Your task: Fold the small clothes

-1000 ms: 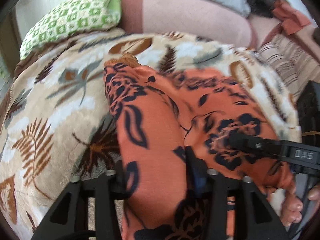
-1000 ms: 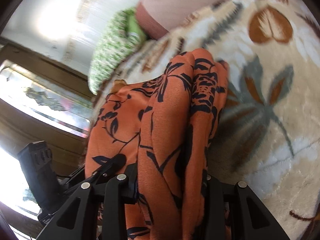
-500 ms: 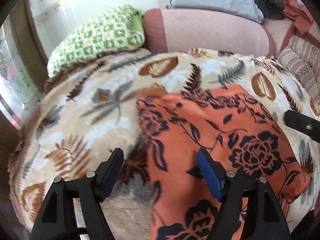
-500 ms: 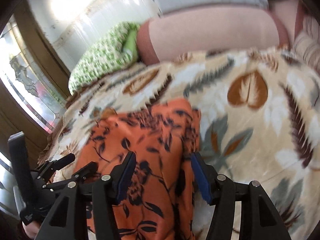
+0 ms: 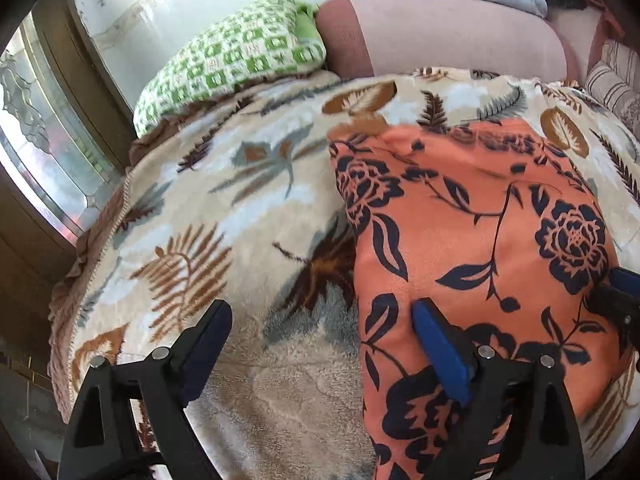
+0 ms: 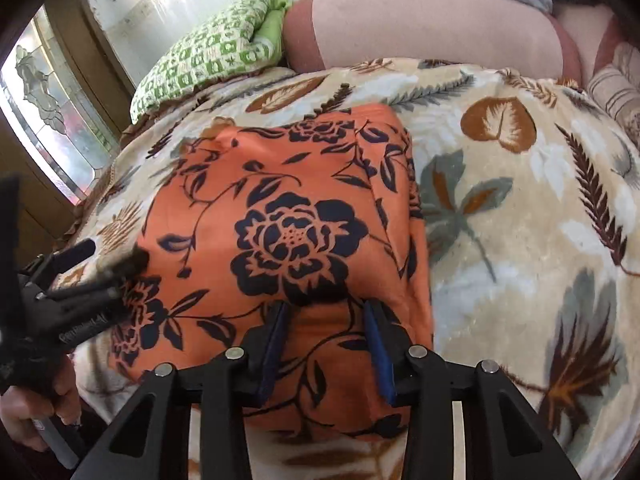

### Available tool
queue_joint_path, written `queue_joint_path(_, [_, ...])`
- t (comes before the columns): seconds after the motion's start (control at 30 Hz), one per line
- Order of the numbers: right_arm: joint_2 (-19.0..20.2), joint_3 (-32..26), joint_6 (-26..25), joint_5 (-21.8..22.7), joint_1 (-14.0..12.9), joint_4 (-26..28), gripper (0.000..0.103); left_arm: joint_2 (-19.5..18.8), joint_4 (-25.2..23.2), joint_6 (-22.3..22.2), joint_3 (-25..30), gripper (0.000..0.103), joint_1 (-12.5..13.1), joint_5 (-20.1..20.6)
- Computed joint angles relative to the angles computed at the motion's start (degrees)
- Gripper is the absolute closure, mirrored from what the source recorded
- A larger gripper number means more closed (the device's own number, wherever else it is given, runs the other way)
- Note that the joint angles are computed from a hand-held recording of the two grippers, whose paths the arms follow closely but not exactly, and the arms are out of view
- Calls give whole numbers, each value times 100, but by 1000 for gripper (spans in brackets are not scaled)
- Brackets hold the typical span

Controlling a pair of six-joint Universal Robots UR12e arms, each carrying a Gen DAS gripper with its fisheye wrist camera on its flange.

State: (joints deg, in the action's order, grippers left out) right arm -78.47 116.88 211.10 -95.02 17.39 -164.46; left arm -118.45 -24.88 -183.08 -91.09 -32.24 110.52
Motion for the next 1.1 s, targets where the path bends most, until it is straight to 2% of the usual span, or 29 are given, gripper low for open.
queue_joint_path(0.07, [-114,-37,184,150,-41,218,58,155,150,-107,-123,11,33,-212])
queue_joint_path(0.2, [-434,289,659,543,-126,-261,53,501,466,-555,-445,11,98,-486])
queue_joint_path(0.27, [-592,378,682,533,-69,-291,53,660,654,-655,-576,11,101,-441])
queue_joint_path(0.4, [-791,348,599,-37,193,-302,53,945,871,-743,-710,11,90,-291])
queue_joint_path(0.53, [-927,187,501,-476,440,-352,52,1146,1024,-607,-762,11,34,-35])
queue_joint_path(0.7, [-958,-122,305,-1270,834,-324,49,1411,1184,-508,-882,10,21,-13])
queue_joint_path(0.73, [-960,-176,261,-1391,897,-331,46,1459,1192,-515,-899,9,18,3])
queue_joint_path(0.87, [-954,-351,127,-1859,1112,-282,45,1592,1239,-568,-928,9,4,104])
queue_joint_path(0.97, [-973,-423,79,-2043,1187,-263,45,1661,1231,-604,-920,9,-4,157])
queue_joint_path(1.1, [-1020,-460,152,-2047,1200,-248,45,1730,1172,-652,-907,9,2,125])
